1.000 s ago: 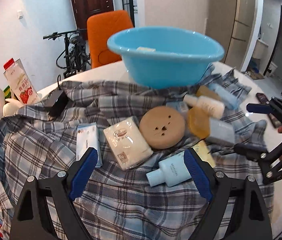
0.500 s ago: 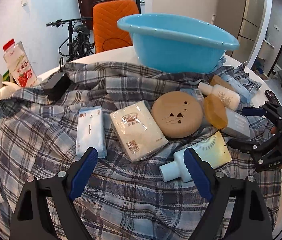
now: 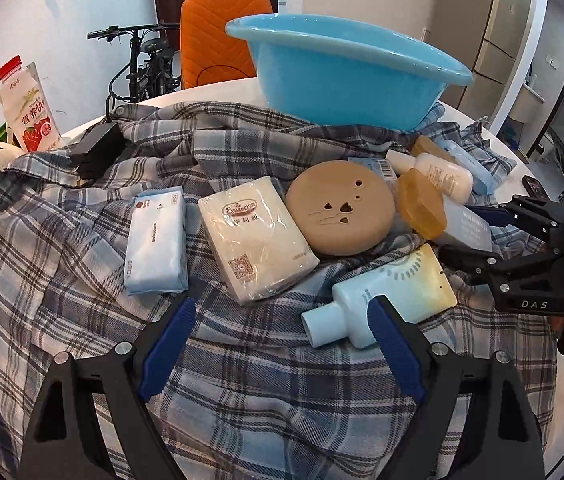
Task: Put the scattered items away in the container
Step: 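Grasp the grey printed soap box with the right tool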
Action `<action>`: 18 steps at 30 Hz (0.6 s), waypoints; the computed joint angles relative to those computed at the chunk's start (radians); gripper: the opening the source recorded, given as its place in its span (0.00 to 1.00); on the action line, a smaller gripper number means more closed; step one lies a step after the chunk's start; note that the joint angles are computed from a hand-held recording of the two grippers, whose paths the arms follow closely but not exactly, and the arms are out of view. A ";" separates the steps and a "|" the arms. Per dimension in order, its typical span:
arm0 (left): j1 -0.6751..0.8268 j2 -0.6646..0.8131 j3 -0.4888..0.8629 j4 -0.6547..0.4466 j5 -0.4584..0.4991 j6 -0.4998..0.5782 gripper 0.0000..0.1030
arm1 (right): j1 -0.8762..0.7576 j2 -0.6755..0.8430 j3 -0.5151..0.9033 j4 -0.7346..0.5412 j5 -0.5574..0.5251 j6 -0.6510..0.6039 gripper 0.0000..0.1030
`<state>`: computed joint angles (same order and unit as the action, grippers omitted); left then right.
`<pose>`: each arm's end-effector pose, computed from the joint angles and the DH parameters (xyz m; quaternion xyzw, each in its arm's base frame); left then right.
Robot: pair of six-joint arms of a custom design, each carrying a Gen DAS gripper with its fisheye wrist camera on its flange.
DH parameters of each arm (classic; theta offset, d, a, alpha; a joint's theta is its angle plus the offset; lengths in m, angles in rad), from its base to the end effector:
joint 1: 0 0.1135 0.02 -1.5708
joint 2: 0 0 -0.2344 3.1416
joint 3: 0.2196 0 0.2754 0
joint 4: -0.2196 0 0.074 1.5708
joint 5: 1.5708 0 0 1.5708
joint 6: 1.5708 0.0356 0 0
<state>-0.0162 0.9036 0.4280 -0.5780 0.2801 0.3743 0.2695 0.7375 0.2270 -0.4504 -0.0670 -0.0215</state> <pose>0.1947 -0.0130 0.1338 0.2207 0.9322 -0.0877 0.2732 0.1662 0.0484 0.1024 -0.1482 0.9418 0.0688 0.2938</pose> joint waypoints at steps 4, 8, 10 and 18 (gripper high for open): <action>0.020 -0.001 -0.003 -0.002 0.015 0.005 0.87 | 0.032 -0.010 -0.009 0.007 0.033 0.003 0.57; 0.048 0.013 0.001 -0.003 0.030 0.012 0.87 | -0.007 -0.025 -0.003 -0.024 -0.020 -0.016 0.50; 0.066 0.023 0.003 0.001 0.040 0.018 0.87 | -0.010 -0.048 -0.007 -0.044 -0.021 -0.024 0.48; 0.103 0.080 0.019 0.015 0.069 0.018 0.87 | 0.043 -0.192 -0.022 -0.147 0.014 0.015 0.46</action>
